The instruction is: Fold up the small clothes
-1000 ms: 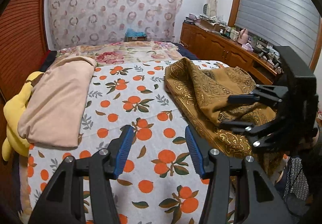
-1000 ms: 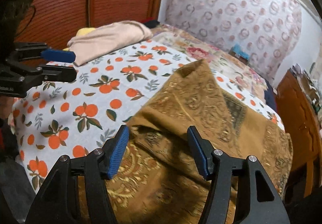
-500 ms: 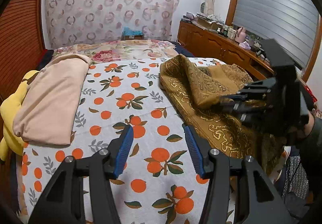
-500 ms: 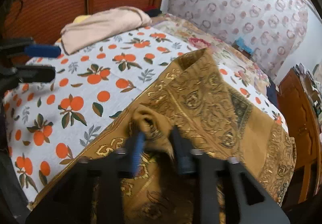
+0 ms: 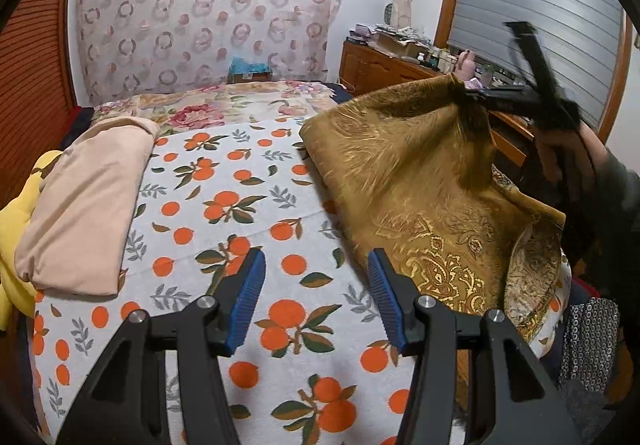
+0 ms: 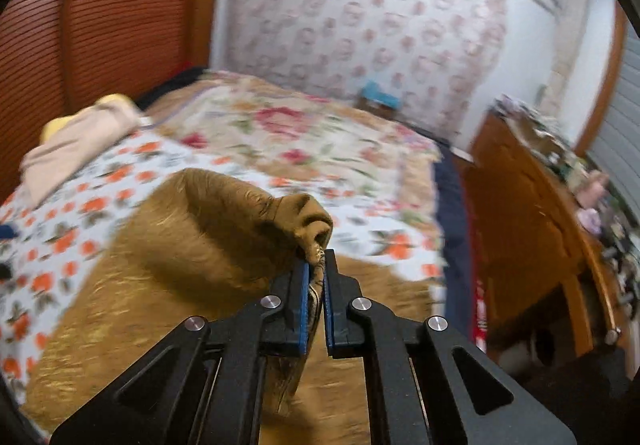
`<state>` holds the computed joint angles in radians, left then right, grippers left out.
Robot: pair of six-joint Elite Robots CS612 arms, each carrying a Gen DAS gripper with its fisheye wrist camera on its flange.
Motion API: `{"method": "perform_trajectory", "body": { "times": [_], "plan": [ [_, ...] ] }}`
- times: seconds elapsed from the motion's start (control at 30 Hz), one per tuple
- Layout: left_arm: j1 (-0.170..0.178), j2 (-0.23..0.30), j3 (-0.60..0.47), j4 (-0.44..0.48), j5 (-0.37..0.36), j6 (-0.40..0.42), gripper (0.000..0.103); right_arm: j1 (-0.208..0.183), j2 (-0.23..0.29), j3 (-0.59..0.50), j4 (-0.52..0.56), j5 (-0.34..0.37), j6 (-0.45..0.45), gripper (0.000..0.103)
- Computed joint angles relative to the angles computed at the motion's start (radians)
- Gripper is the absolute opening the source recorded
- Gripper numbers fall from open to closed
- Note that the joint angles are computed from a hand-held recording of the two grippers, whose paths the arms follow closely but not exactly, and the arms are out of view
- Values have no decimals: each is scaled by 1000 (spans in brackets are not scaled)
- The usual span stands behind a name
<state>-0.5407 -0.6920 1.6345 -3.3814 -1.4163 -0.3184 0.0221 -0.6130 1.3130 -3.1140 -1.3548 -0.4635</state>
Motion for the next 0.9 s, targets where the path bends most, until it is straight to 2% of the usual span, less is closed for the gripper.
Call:
{"method": "perform_trajectory", "body": {
  "times": [0.1,0.23,0.3,0.33,0.43,0.7,0.9],
  "plan": [
    [-3,2,-3,-1,-10,11,53,-7,33,-76,50,-88,27,3],
    [-6,7,-12,3,-25,20,53,-19,60,-141,134,-148,101,5],
    [-8,9,-14,4,-30,21,53,-21,65,-148,152,-172,117,20],
    [-9,9,-14,5,-33,22,53,-23,62,-144,160,-178,121,22],
    [-14,11,-14,3,-38,24,53,-32,40,-99,161,-151,104,27],
    [-24,15,-15,-6,-45,23,53,-75,-87,203,-7,38,60,37],
    [-33,15,-17,-7,-37,31,53,-90,-125,323,-57,110,74,38]
  ]
}}
